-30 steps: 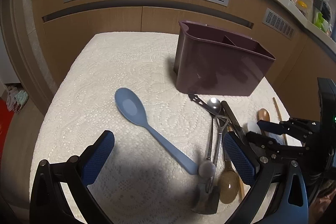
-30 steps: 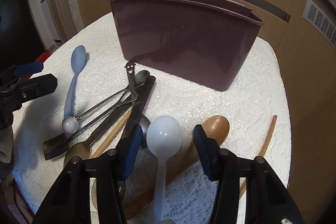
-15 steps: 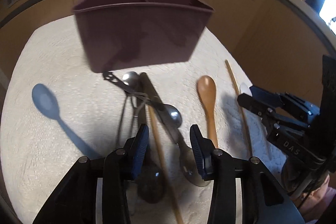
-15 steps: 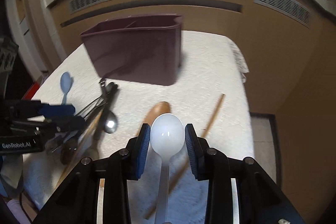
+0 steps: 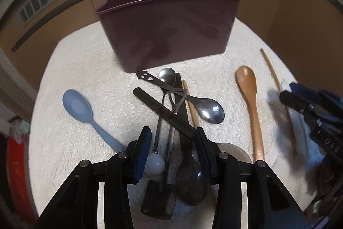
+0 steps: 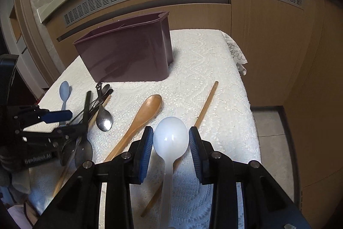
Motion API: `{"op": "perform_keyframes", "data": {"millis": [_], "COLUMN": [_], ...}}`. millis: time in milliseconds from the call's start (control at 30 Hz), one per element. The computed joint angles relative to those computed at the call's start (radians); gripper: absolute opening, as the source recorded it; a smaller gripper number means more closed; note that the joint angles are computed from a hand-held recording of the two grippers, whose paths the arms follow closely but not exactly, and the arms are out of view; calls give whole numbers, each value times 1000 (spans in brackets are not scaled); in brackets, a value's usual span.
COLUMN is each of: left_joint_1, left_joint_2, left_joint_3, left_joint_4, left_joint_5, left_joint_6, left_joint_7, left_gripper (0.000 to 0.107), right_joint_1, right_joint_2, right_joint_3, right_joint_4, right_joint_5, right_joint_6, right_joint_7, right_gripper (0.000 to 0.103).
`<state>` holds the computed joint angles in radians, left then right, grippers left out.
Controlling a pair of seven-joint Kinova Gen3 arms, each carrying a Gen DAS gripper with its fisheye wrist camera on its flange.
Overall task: Organize utensils
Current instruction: 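Grasp the white plastic spoon with the right tool while the left tool grasps the wooden spoon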
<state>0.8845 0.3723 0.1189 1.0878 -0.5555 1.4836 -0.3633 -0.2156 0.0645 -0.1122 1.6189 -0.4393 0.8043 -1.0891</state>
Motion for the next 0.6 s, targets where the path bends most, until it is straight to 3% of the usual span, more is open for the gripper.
{"op": "perform_keyframes", "data": {"millis": [133, 300, 433, 533, 600], "left_joint_1": [-76, -114, -152, -173, -172], "left_joint_2": [-78, -71, -56, -45, -39], "left_joint_3": [15, 22, 7, 9, 11], "left_joint_4": [98, 97, 97, 97, 98], "left_joint_5": [100, 131, 158, 148, 135], "left_joint_6": [-137, -137, -180, -231, -271], "left_joint_7": [48, 88, 91, 59, 19], "left_gripper": [43, 44, 49, 64, 66], "right_joint_1": [-7, -7, -11, -12, -10], "right_joint_2": [-5, -8, -10, -9, -6], "right_joint_3": [-4, -2, -4, -3, -1], "right_joint_4": [12, 21, 24, 24, 21], "right_joint_5": [4, -7, -1, 0, -5], "right_joint_6": [-19, -25, -31, -30, -26], "right_joint_7": [4, 18, 20, 21, 19], "right_gripper": [32, 32, 33, 33, 33]}}
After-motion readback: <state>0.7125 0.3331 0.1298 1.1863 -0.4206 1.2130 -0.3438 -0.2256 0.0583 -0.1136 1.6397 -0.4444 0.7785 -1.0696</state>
